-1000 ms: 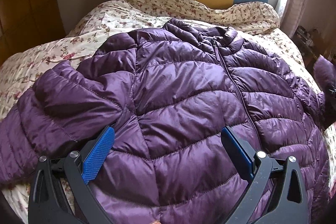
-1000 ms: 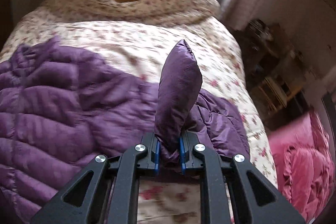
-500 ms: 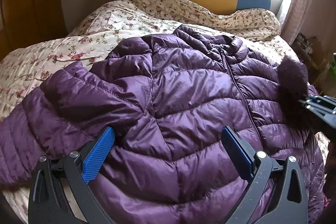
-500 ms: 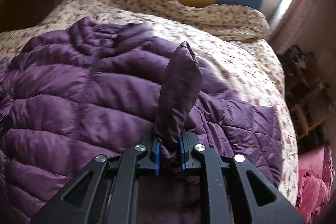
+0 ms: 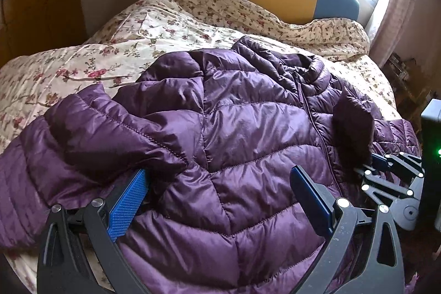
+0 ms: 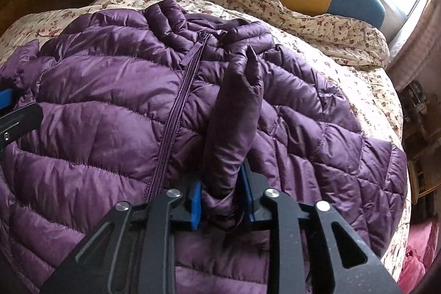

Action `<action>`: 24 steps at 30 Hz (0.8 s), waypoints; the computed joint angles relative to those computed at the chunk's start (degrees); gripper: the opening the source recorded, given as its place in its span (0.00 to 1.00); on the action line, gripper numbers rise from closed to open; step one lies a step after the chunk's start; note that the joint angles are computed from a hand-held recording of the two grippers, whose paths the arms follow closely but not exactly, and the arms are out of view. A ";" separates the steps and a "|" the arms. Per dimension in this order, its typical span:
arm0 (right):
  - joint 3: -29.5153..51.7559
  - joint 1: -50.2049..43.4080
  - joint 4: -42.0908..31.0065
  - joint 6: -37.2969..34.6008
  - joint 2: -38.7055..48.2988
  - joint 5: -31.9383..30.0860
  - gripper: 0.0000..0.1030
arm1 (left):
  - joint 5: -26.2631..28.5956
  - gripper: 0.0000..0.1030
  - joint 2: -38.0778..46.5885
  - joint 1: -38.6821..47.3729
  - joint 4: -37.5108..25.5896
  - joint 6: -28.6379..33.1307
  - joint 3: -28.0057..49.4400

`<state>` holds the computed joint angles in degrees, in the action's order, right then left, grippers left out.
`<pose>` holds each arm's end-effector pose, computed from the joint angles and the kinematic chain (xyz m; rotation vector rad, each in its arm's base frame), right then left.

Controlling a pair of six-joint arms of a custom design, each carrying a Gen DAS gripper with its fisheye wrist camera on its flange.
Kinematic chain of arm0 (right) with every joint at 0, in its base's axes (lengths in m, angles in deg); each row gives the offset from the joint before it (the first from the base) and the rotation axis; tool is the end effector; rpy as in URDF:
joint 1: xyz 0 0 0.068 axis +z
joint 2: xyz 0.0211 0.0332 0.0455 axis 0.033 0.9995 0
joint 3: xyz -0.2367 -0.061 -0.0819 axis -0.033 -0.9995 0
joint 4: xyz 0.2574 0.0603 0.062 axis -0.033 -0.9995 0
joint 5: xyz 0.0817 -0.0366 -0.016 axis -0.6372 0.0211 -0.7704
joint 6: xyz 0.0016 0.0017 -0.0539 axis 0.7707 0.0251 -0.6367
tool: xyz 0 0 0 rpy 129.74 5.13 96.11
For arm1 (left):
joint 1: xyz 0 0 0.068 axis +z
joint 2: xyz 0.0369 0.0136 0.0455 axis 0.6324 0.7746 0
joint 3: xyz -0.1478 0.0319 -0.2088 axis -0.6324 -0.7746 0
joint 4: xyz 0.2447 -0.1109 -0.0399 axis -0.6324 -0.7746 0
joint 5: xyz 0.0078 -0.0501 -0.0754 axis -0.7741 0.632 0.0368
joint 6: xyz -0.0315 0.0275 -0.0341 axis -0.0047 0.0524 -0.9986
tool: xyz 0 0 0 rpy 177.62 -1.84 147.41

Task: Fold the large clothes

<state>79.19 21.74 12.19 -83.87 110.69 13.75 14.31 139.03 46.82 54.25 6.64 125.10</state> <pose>0.3151 0.1065 0.1880 -0.4416 2.5379 -0.1366 0.2929 0.0316 0.1727 -0.0722 2.4564 -0.2047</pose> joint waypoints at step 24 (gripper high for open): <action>-10.76 -5.24 -4.21 -0.16 -19.11 0.18 0.95 | -0.99 0.97 -4.05 -8.45 -5.46 -5.54 2.43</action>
